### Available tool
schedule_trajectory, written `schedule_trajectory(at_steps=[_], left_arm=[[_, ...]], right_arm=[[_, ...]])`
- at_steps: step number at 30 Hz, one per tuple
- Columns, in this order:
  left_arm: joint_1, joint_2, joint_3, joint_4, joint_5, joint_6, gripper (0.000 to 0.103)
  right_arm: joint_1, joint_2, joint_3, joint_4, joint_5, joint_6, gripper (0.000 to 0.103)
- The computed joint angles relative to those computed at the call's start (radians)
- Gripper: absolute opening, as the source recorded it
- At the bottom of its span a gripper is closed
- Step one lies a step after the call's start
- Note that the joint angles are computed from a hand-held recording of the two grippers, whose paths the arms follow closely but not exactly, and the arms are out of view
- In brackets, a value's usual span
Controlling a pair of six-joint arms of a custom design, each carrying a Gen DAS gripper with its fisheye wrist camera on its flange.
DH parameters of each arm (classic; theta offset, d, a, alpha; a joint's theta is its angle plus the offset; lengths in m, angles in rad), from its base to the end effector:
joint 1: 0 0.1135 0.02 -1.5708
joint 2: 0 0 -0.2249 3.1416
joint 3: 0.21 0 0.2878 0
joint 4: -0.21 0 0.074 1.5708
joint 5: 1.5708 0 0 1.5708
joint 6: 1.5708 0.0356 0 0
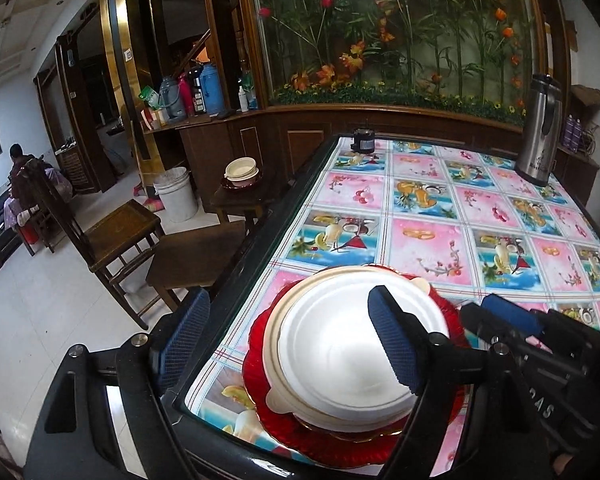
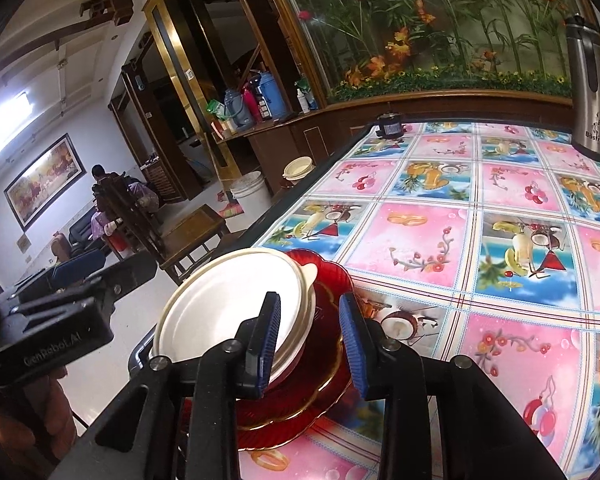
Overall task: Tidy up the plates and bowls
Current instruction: 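Withdraw the open left gripper up from the stack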
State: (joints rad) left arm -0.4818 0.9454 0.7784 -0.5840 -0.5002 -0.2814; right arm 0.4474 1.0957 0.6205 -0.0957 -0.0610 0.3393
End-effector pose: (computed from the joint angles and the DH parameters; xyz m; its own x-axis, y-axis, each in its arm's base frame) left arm 0.2319 -0.1020 0.2364 -0.6075 0.0427 -0.7931 -0.0758 0.9909 0.1114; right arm 0.2578 0.1261 0.1789 -0.6185 0.0717 -0.7825 -0.2886 0.9055 0.3111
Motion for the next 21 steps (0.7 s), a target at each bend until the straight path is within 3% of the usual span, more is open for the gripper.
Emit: schedule_trajectory(at_steps=[8,16,21], left_arm=[[-0.046,-0.019,0.007,-0.039,-0.059,-0.057,0.083],[-0.079,-0.044,-0.008,-0.025,-0.094,-0.067,0.083],[-0.118,-0.055,-0.011,-0.007,-0.104,-0.056,0.083]], right_arm=[[0.011,-0.129,-0.070,-0.027,0.012,0.008,0.033],[0.036,-0.289,-0.159,-0.019,0.039,-0.006,0.054],[0.077,-0.363,-0.190,-0.032,0.091,-0.036,0.054]])
